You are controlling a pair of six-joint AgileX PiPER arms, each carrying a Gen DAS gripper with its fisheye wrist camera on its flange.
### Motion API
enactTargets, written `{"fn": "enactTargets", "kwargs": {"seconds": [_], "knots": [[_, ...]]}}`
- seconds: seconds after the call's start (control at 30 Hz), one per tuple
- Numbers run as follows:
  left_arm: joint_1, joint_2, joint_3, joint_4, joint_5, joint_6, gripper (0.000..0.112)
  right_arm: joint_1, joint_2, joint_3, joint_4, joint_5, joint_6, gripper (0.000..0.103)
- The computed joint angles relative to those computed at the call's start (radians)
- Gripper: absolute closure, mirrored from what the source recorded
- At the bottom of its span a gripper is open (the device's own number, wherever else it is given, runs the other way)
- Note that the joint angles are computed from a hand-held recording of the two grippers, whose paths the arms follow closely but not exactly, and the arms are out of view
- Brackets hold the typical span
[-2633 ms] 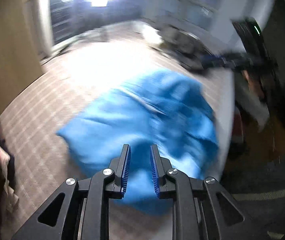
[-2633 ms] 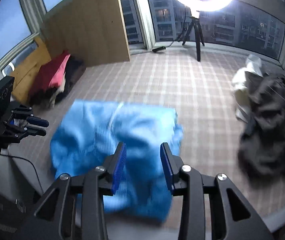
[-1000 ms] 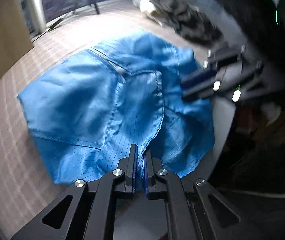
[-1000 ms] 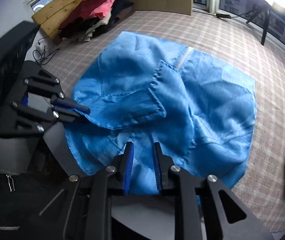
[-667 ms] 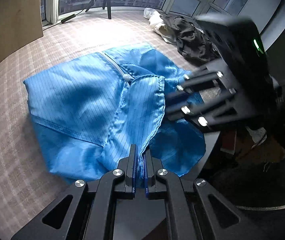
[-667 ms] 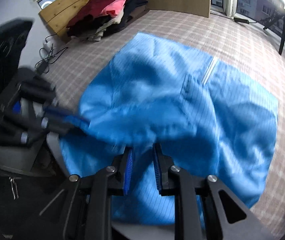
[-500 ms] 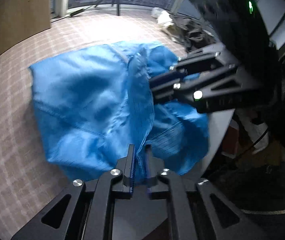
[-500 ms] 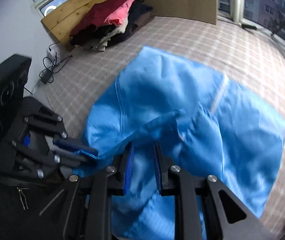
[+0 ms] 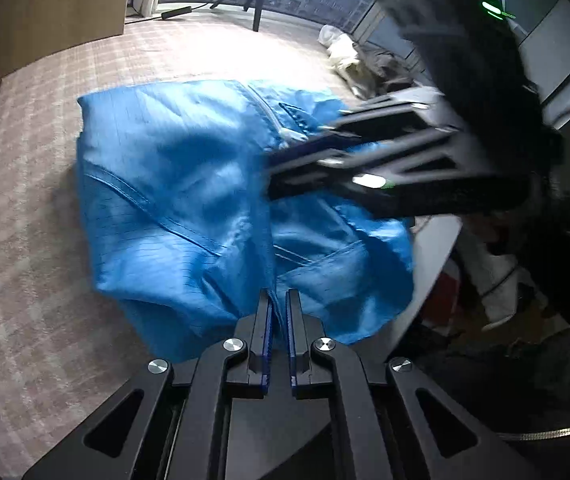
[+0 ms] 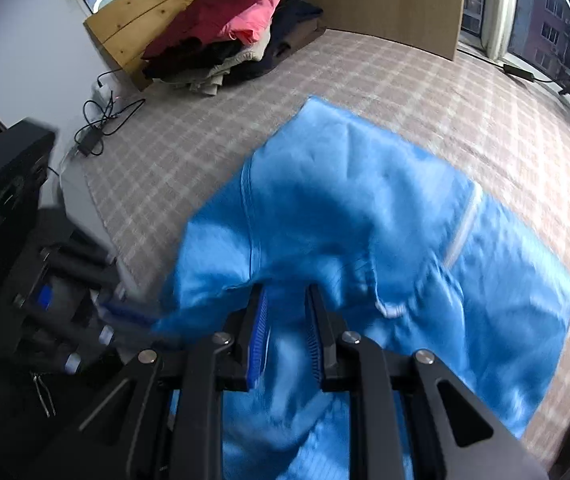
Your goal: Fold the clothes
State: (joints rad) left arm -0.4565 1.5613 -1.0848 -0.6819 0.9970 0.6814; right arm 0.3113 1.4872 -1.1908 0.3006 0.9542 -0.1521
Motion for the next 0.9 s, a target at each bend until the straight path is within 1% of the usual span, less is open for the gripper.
{"fn": "enactTargets", "kwargs": {"seconds": [0.13, 0.2, 0.27, 0.3, 0.33, 0.37, 0.47, 0.53, 0.57, 0.67, 0.73, 0.77, 0.83, 0.9], "knots": [[0.007, 0.017, 0.037, 0.012, -0.03, -0.006, 0.106, 0.015, 0.113, -0.064, 0.012, -0.014, -0.005, 0.083], [0.011, 0.02, 0.057, 0.033, -0.046, -0.016, 0.105, 0.033, 0.15, -0.069, -0.005, -0.011, -0.005, 0.083], [0.033, 0.0, 0.07, 0.048, -0.035, -0.022, 0.103, 0.034, 0.162, -0.066, 0.006, -0.008, -0.016, 0.083], [0.045, -0.019, 0.072, 0.05, -0.025, -0.019, 0.102, 0.011, 0.154, -0.059, 0.05, -0.004, -0.039, 0.083], [0.05, -0.047, 0.067, 0.065, -0.018, -0.025, 0.099, -0.014, 0.144, -0.051, 0.095, 0.002, -0.061, 0.083], [0.042, -0.066, 0.052, 0.09, -0.011, -0.035, 0.099, -0.049, 0.122, -0.038, 0.143, 0.01, -0.083, 0.083], [0.024, -0.113, 0.006, 0.156, 0.013, -0.056, 0.098, -0.181, -0.001, 0.024, 0.258, 0.04, -0.145, 0.083], [0.015, -0.116, -0.027, 0.184, 0.016, -0.078, 0.096, -0.283, -0.105, 0.062, 0.272, 0.082, -0.162, 0.081], [0.015, -0.118, -0.037, 0.193, 0.019, -0.098, 0.096, -0.317, -0.14, 0.07, 0.253, 0.099, -0.156, 0.081], [0.047, -0.063, -0.113, 0.125, 0.077, -0.067, 0.096, -0.412, -0.231, 0.098, 0.17, 0.139, -0.14, 0.08], [-0.009, -0.054, -0.135, 0.094, 0.085, -0.065, 0.095, -0.428, -0.237, 0.109, 0.15, 0.147, -0.153, 0.08], [-0.053, -0.051, -0.132, 0.101, 0.059, -0.072, 0.092, -0.418, -0.231, 0.112, 0.138, 0.139, -0.146, 0.08], [-0.124, -0.024, -0.145, 0.129, 0.012, -0.09, 0.093, -0.369, -0.214, 0.122, 0.118, 0.109, -0.145, 0.08], [-0.17, 0.039, -0.183, 0.163, -0.041, -0.149, 0.092, -0.299, -0.194, 0.127, 0.072, 0.074, -0.136, 0.08]]}}
